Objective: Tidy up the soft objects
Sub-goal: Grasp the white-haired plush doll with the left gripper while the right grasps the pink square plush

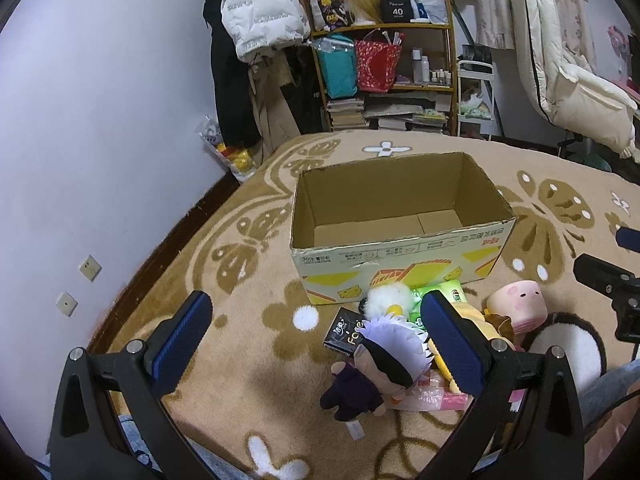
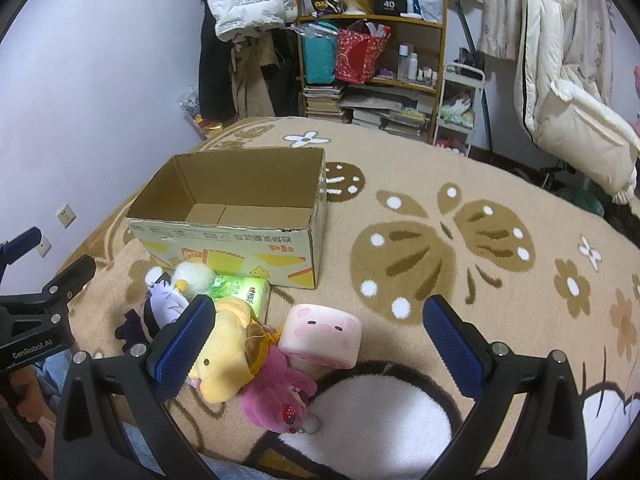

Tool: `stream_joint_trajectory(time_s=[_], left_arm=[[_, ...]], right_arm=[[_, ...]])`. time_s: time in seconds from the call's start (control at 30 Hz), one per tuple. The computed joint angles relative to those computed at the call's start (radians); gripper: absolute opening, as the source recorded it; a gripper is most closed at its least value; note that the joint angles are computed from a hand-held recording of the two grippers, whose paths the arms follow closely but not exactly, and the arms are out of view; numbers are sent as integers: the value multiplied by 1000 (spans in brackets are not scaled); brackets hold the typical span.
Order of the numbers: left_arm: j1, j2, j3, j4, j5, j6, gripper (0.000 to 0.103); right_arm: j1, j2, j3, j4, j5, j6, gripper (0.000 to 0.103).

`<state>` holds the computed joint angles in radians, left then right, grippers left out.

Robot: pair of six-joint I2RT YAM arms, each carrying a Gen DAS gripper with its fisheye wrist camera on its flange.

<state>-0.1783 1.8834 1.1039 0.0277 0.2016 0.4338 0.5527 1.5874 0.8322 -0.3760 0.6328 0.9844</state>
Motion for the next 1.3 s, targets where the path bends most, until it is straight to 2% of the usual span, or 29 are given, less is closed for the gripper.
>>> stream_joint_trajectory(time_s=[0.33, 0.6, 0.87, 1.13, 1.3], left_arm=[[-6, 114, 164, -170, 16, 10, 103], [-18, 228, 303, -312, 22, 15, 103], [-44, 341, 425, -452, 10, 27, 103], [-75, 413, 464, -496, -54, 69, 103], [-85, 451, 494, -527, -73, 74, 103]], right_arm=[[-93, 0, -24, 64, -128, -19, 103], [-150, 111, 32, 125, -164, -58, 103], [-218, 209, 46, 186, -261, -66, 103], [-284, 263, 23, 224, -349, -29, 103], [-291, 314, 54, 205, -370, -30, 103]])
